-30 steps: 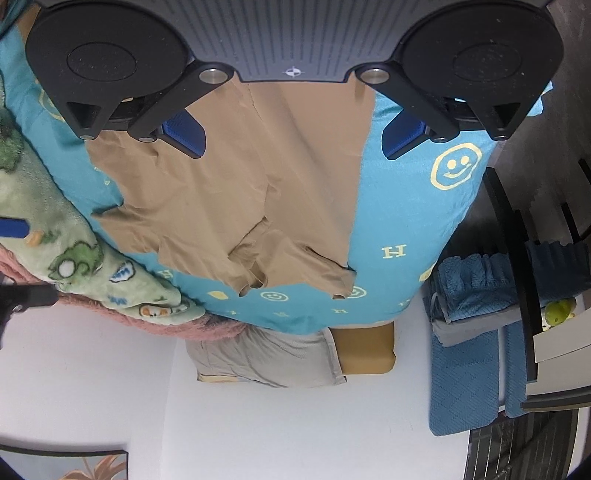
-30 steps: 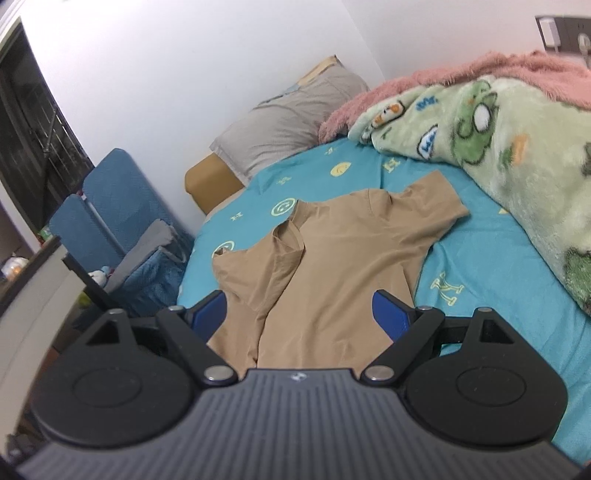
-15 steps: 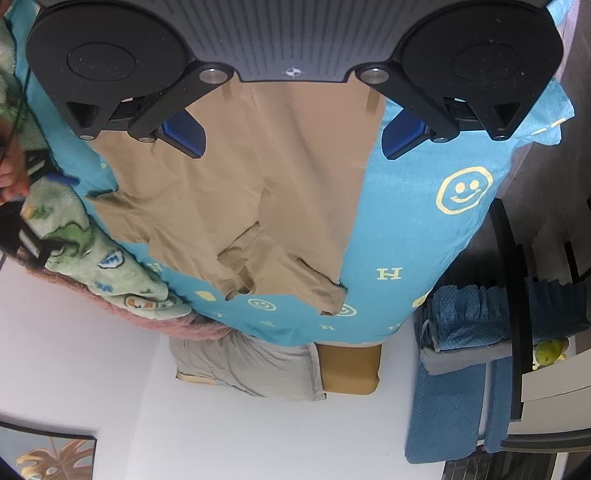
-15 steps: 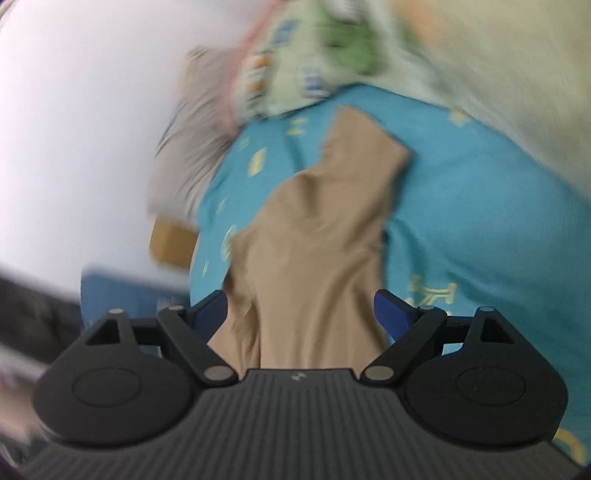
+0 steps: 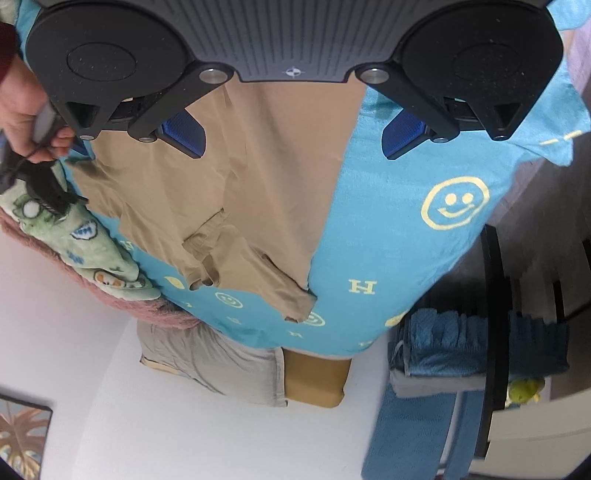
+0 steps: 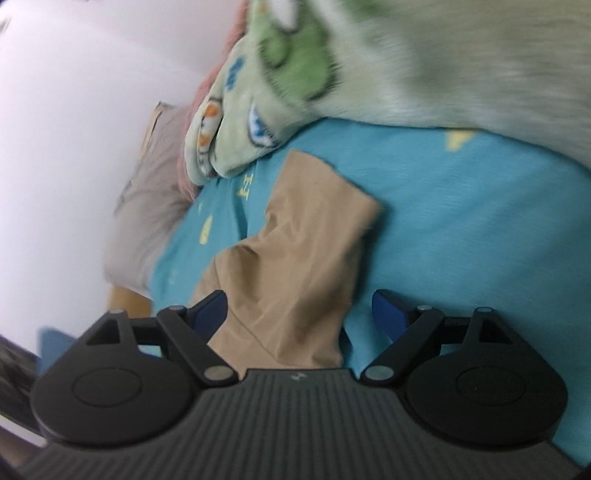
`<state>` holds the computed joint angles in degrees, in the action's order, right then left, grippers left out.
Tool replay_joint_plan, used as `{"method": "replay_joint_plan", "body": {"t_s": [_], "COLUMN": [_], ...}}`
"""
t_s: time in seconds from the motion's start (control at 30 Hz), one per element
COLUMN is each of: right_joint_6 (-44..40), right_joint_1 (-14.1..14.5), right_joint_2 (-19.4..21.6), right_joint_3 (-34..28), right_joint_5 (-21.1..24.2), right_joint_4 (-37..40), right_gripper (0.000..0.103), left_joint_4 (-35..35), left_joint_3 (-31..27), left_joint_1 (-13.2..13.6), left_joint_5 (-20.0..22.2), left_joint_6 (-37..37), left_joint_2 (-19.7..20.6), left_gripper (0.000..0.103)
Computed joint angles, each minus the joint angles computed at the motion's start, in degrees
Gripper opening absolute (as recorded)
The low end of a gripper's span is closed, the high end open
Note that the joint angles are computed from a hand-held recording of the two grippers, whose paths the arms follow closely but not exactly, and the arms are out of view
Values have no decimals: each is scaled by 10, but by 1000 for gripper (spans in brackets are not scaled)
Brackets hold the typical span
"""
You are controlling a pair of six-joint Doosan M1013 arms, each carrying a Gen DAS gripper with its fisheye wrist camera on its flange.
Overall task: Fold clothes
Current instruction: 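Grasp the shirt hem with the right gripper, then lift the hem and fold it toward the collar with the right gripper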
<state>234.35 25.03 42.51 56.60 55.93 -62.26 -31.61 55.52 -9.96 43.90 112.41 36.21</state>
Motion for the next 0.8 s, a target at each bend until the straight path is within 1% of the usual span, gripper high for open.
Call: {"method": "replay_joint_plan", "body": {"t_s": [0.07, 0.13, 0.17, 0.2, 0.23, 0.27, 0.33, 0.43, 0.5, 0.53, 0.57, 0.6, 0.63, 0.67, 0.73, 0.8], "right_joint_6": [-12, 6, 12, 16, 19, 24, 19, -64, -125, -145, -166, -179, -193, -208, -221, -269], "right_joint_1": [-1, -6, -8, -9, -11, -12, -16, -23, -28, -30, -32, -34, -35, -36, -33, -31], "right_joint_2": [16, 21, 23, 25, 23, 20, 18, 23, 27, 28, 30, 29, 29, 30, 30, 37], "right_joint_3": [-28, -32, -33, -34, -29, -21, -12, -26, -39, -43, -48, -49, -52, -57, -59, -79], "right_joint_5": [24, 28, 31, 35, 38, 39, 35, 28, 24, 22, 21, 15, 16, 20, 23, 39], "right_joint_4": [-3, -18, -24, -29, -31, -37, -51, -29, -6, 3, 12, 22, 33, 44, 37, 38], "right_gripper": [87, 87, 85, 74, 70, 63, 60, 58, 58, 55, 47, 32, 24, 10, 9, 8], "left_joint_4": [0, -3, -4, -4, -3, -2, 2, 7, 14, 20, 23, 24, 26, 29, 40, 44], "left_joint_3": [-10, -18, -20, -22, -24, -26, -27, -31, -24, -20, -17, -15, -15, -16, -19, -23], "left_joint_1": [0, 1, 1, 1, 1, 0, -2, -5, -8, -9, -10, -10, -10, -10, -10, -10], "left_joint_5": [12, 22, 24, 26, 26, 26, 24, 30, 19, 11, 4, 0, -2, -3, -4, -3], "left_joint_6": [-8, -11, -12, -12, -13, -13, -11, -4, 8, 11, 12, 11, 6, 0, -14, -20], "left_joint_2": [8, 14, 17, 19, 21, 22, 25, 27, 23, 21, 19, 17, 17, 17, 18, 20], "left_gripper": [103, 103, 103, 103, 103, 103, 103, 103, 103, 103, 103, 103, 103, 103, 103, 103]}}
